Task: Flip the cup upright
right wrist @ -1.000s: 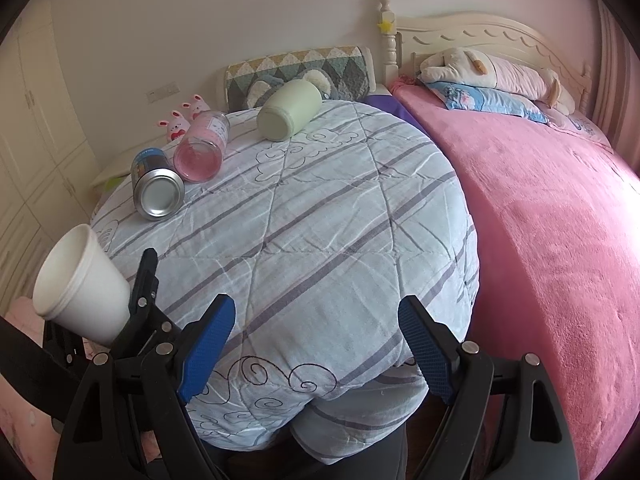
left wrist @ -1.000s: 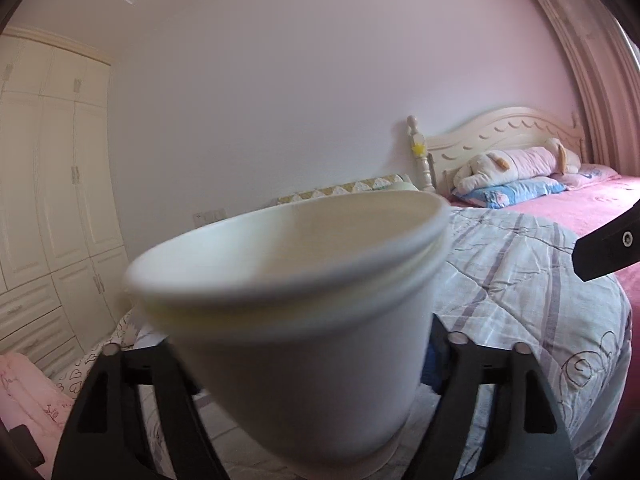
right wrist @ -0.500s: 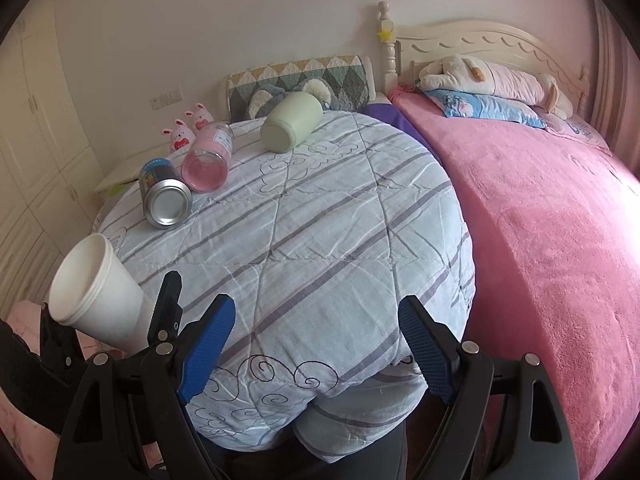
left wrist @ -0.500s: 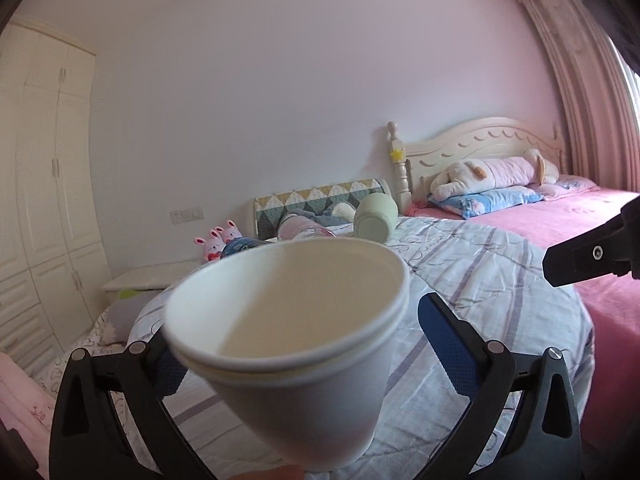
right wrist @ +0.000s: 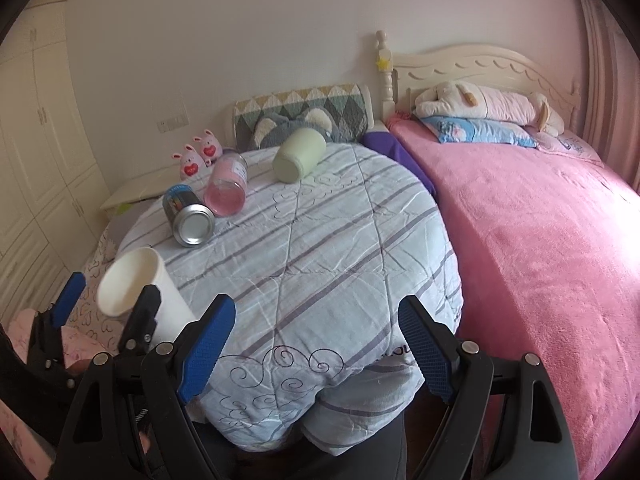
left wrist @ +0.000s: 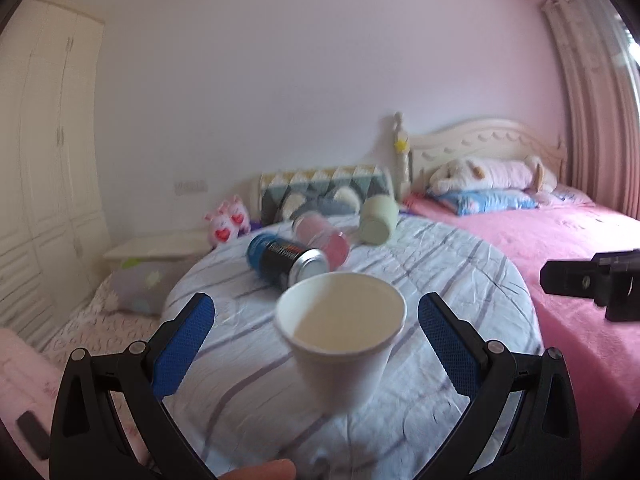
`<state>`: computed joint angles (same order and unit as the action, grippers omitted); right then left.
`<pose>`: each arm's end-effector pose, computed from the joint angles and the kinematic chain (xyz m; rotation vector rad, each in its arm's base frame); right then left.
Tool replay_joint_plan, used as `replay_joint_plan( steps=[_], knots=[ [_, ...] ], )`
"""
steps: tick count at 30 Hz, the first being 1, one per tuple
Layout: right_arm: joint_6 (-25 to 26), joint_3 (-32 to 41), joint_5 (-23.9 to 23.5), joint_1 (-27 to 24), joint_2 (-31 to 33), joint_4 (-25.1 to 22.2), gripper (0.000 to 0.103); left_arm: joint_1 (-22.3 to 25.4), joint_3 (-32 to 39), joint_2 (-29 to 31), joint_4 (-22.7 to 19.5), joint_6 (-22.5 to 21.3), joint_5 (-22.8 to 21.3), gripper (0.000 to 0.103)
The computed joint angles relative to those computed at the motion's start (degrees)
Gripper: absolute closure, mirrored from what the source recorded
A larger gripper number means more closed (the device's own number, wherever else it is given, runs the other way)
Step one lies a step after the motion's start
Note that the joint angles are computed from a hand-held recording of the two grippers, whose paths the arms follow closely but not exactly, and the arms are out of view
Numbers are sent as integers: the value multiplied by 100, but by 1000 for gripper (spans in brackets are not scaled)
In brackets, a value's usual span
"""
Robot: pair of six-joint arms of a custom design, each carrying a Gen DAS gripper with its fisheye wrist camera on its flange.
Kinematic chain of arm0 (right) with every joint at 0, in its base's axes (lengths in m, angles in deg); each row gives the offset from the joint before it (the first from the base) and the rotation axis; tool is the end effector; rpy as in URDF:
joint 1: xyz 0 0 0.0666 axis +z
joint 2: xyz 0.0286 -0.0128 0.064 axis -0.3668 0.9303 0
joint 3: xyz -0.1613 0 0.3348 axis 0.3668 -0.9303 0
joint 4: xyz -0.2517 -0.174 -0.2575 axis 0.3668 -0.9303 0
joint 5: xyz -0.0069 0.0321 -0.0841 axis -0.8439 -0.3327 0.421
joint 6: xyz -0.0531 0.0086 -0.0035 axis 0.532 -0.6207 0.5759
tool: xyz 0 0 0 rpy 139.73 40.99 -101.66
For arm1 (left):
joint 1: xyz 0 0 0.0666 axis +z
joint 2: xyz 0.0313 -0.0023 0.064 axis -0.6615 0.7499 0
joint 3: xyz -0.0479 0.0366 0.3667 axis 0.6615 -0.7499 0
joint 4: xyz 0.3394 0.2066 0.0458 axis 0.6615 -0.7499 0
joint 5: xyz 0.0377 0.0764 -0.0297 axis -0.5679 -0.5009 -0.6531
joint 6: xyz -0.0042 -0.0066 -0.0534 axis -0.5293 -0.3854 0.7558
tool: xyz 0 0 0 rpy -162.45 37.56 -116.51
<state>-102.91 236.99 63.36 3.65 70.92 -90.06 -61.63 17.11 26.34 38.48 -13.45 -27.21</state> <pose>0.6597 0.3008 0.4916 -0.0092 2.2348 0.1655 0.6313 -0.2178 0.4102 -0.0071 1.8903 0.1101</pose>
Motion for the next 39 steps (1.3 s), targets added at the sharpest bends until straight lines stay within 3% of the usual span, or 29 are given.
replay_joint_plan(
  steps=[7, 10, 12, 19, 39],
  knots=[
    [173, -948, 65, 149, -586, 313, 18, -76, 587, -292, -2584, 724, -395, 0],
    [227, -1112, 29, 226, -673, 286, 18, -48, 585, -396, -3288, 969, -329, 0],
    [276, -1233, -19, 273, -750, 316, 18, -40, 564, -450, -3509, 1153, -312, 0],
    [462, -1379, 113, 398, -885, 391, 18, -35, 689, -460, -3876, 1462, -336, 0],
    [484, -1544, 224, 360, -1041, 488, 18, -92, 800, -489, -4056, 1356, -367, 0]
  ],
)
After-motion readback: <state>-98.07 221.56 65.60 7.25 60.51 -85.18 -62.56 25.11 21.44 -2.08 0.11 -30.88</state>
